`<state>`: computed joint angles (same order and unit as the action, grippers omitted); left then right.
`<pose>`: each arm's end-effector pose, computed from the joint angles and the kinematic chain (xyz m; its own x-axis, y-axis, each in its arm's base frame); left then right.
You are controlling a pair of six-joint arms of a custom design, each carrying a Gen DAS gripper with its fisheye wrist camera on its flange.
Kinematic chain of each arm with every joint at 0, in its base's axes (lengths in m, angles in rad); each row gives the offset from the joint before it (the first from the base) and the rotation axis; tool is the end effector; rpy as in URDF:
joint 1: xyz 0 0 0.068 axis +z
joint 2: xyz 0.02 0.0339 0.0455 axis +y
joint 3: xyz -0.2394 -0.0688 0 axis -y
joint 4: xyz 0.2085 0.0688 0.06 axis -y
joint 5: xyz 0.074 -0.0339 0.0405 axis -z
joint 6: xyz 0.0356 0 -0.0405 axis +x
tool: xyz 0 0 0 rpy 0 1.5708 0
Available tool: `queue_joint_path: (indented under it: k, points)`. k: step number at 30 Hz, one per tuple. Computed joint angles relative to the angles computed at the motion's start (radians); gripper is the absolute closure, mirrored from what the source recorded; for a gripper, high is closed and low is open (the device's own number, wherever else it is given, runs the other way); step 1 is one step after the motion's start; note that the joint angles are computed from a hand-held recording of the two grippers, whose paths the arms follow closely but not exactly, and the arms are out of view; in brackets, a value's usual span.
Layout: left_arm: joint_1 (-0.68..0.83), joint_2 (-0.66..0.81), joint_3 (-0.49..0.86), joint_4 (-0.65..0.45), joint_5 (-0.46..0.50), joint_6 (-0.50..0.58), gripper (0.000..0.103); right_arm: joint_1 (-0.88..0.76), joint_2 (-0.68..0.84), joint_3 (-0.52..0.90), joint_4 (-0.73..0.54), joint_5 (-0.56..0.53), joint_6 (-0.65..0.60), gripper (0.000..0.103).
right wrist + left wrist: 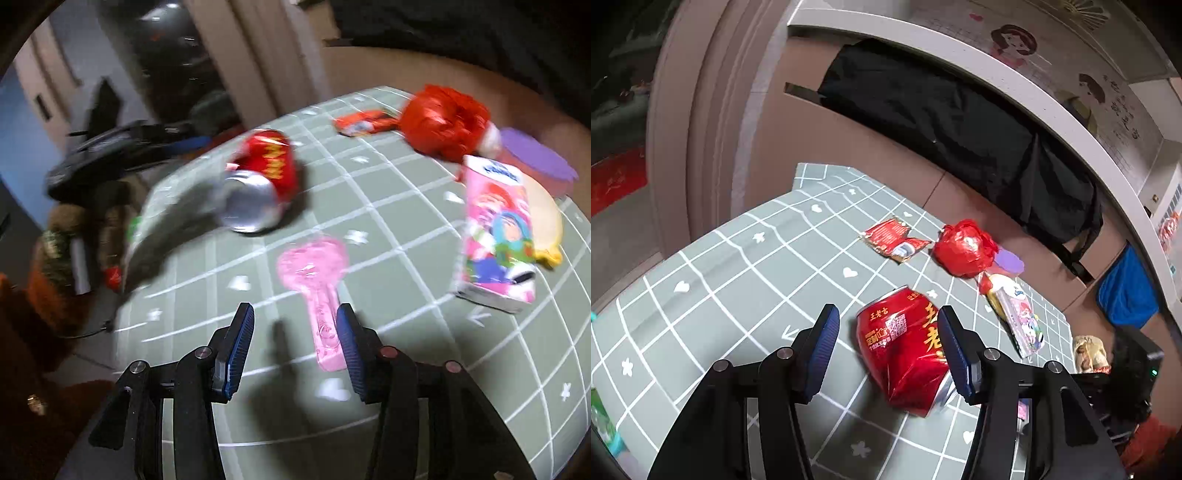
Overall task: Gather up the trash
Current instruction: 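Grasp the pink plastic toy with the right gripper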
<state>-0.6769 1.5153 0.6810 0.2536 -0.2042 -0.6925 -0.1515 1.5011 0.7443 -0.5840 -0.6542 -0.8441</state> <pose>0.2245 -0.1712 0.1786 -0.6364 -0.2907 -0.7145 0.0973 0.8886 -0.4482 0.2202 -0.0117 0.1532 -0.6265 -0.5043 -0.5943 -0.7309 0.6449 0.2233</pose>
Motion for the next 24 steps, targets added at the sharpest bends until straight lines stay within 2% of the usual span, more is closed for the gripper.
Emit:
queue_joint_path:
  k: [2,4,8,12,17,21,24]
  points:
    - [0.003,-0.002,-0.011,0.001,0.005,-0.011,0.047,0.049,-0.074,-0.055,0.083,0.047,0.036,0.060]
    - [0.005,-0.003,-0.026,0.010,0.013,-0.023,0.047,0.132,-0.127,-0.119,0.223,0.152,0.091,0.060]
    - [0.004,-0.004,-0.055,0.031,0.023,-0.046,0.047,0.214,-0.072,-0.111,0.313,0.204,0.123,0.060]
    - [0.003,0.000,-0.081,0.062,0.044,-0.066,0.046,0.283,-0.001,-0.119,0.462,0.292,0.177,0.060]
    - [0.000,0.036,-0.085,0.110,0.095,-0.069,0.043,0.274,0.055,-0.077,0.442,0.275,0.219,0.061]
    - [-0.001,0.087,-0.064,0.125,0.113,-0.085,0.037,0.204,0.012,-0.083,0.392,0.207,0.219,0.062]
    - [0.017,0.136,-0.034,0.122,0.136,-0.088,0.037,0.118,-0.028,-0.089,0.333,0.156,0.204,0.062]
